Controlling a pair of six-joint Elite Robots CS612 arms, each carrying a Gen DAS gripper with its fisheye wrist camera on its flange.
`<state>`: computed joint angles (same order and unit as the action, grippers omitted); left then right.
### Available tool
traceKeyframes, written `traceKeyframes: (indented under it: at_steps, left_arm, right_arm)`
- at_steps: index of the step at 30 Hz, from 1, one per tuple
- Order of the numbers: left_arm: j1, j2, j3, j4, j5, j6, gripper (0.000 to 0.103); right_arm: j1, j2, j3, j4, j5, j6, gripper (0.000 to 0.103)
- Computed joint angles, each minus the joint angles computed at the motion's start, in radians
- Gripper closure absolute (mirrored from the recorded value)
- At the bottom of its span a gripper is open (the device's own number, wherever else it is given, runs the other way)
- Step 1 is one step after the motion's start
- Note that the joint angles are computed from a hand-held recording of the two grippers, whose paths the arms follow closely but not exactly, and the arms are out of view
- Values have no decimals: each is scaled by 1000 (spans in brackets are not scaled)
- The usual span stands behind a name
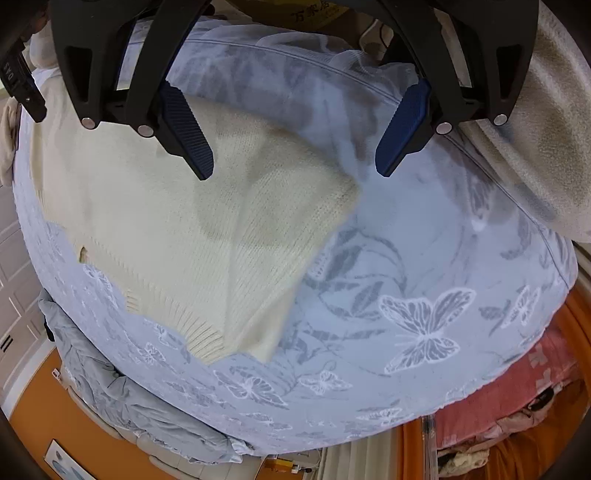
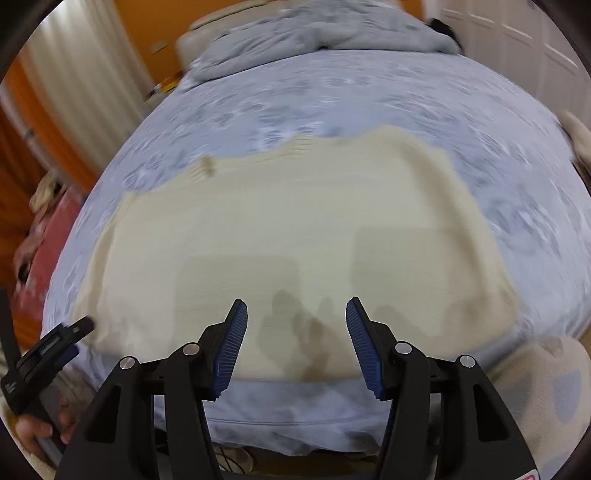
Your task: Fold small clothes
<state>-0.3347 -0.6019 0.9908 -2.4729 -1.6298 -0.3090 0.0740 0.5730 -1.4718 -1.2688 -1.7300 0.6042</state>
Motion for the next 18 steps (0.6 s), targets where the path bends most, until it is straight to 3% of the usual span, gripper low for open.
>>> traceKeyframes:
  at_steps: [8,10,12,14,18]
  left_arm:
    - [18,40,-63,69,-67,-62,16]
    - [24,47,-72,74,-87,-78,16]
    - [28,49,-73,69,-105,-89,15]
    - [29,49,-73,70,-110,-85,14]
    - [27,54,-81,73,-107,-78,12]
  right_arm:
    - [5,-90,168,-113,75,13,50]
    - [2,-114,224,-145,91,23,58]
    - [-1,-135,271,-154,104,27,77]
    - [-2,-158,330,-157,119,33,86]
    - [-1,-226,493,-45,144,-38,91]
